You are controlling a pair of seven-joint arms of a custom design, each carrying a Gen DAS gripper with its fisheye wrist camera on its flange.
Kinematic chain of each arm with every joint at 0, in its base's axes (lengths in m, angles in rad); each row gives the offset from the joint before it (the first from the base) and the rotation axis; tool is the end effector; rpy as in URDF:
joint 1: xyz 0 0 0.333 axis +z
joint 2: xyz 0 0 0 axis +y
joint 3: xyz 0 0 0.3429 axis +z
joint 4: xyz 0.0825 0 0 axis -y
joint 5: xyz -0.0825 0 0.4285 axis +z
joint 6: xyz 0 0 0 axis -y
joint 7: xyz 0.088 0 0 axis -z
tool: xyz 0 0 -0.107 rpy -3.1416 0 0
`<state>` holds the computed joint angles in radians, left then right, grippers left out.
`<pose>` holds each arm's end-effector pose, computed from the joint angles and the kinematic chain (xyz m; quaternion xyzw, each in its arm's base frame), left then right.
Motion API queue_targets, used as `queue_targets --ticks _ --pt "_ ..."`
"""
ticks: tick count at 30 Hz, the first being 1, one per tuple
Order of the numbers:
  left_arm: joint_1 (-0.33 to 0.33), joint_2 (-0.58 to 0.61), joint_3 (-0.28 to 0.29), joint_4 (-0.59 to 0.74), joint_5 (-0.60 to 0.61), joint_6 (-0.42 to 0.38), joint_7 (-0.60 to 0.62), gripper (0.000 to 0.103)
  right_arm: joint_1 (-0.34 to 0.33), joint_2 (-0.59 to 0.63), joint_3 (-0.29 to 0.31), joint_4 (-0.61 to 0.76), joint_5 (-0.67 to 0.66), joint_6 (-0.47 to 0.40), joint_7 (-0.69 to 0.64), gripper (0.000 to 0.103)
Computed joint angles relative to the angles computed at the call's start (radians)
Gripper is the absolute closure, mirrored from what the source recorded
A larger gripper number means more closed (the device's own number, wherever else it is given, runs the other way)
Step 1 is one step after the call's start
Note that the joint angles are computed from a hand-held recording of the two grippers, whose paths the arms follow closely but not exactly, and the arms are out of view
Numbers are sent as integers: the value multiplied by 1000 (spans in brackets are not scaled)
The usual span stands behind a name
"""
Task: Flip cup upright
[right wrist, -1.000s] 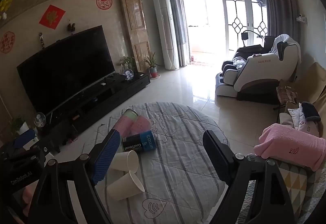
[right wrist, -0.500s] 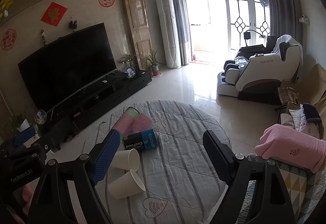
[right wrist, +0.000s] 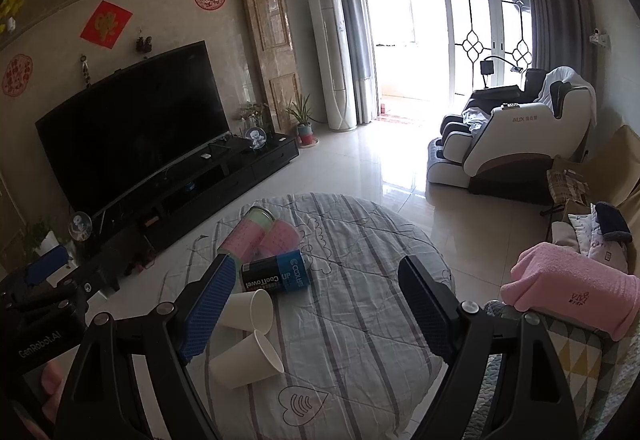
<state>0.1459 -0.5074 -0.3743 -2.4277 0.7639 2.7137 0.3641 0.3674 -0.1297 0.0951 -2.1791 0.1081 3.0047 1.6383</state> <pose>0.4579 -0.1527 0.5596 -0.7247 0.5021 -0.2892 0.3730 0.5339 0.2602 0.5690 -0.7150 0.5267 -0.2061 0.4110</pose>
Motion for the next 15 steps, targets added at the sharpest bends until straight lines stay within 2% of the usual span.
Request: queue_targets --ticks 15 --pt "3 6 5 1 15 2 -10 0 -1 12 -1 20 6 -17 -17 18"
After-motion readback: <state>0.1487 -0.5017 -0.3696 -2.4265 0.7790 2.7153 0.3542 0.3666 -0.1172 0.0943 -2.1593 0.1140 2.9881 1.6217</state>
